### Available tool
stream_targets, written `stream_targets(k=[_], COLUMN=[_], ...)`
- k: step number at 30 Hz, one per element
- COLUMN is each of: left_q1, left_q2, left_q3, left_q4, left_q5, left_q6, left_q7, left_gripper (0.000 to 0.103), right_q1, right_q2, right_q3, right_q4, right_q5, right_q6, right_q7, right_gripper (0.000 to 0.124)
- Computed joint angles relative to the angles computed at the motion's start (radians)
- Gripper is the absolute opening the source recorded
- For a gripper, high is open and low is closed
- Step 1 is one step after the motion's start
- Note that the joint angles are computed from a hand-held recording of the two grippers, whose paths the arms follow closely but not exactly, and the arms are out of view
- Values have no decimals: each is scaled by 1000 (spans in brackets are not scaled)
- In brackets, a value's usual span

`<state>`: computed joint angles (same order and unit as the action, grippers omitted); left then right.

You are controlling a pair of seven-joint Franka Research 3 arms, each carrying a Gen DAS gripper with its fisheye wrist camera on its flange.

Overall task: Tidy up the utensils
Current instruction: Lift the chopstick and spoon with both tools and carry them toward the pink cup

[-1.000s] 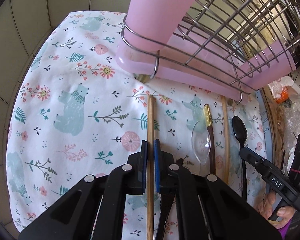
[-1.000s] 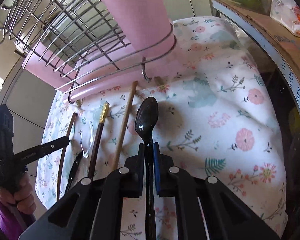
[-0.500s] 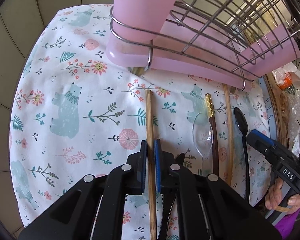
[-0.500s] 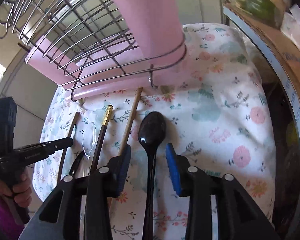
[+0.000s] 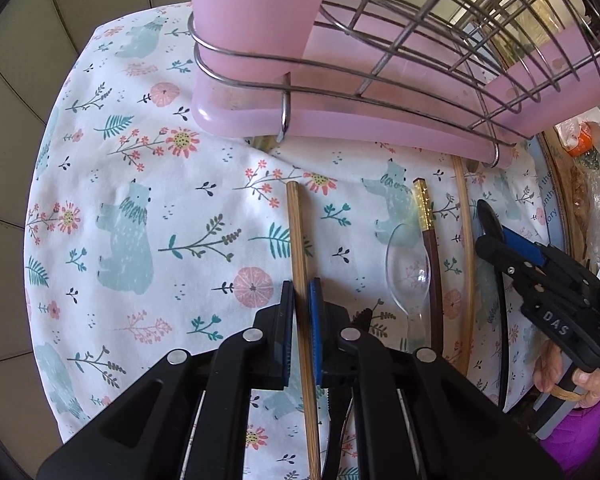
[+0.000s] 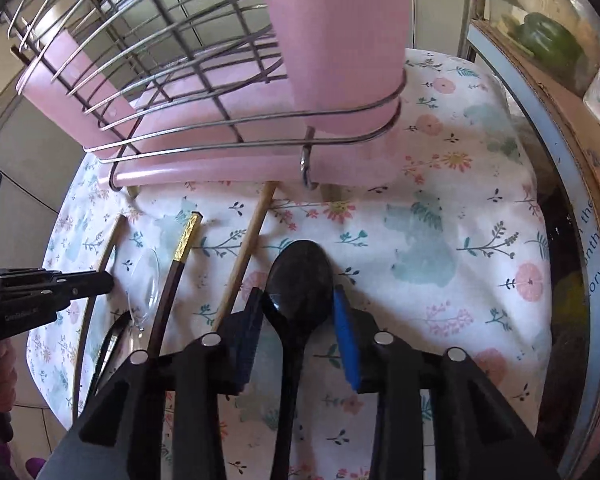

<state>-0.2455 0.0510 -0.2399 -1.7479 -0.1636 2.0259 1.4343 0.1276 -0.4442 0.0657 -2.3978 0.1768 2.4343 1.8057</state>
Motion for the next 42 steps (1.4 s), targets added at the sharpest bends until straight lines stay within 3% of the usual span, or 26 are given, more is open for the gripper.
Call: stream_targets(k=[8, 16, 26, 31, 37, 42], left_q1=[4, -11, -85, -131, -169, -158], left_q2=[-67, -190, -374, -412, -397, -330], left_q3=[9, 36, 104, 141, 166, 164], left_q4=[-95, -201, -362, -378, -337, -255], left_q5=[-47, -143, -275, -320, -301, -232], left_q6=[99, 232, 516, 665, 866, 968], left_q7=[30, 94, 180, 222, 202, 115], left_gripper=[6, 6, 6, 6, 6, 6], right_q1=[-5, -16, -36, -71, -144, -215], right_q2=[-117, -215, -316, -344, -324, -281], right_q3=[-32, -11, 39, 72, 108, 134], right_q4=[-82, -136, -165, -148, -90, -39], right_q5=[68, 102, 77, 36, -14, -31], right_q6=[69, 170, 307, 383, 514, 620], right_q7=[-33, -32, -5, 13, 21, 32], right_gripper=[33, 33, 33, 33, 34, 34])
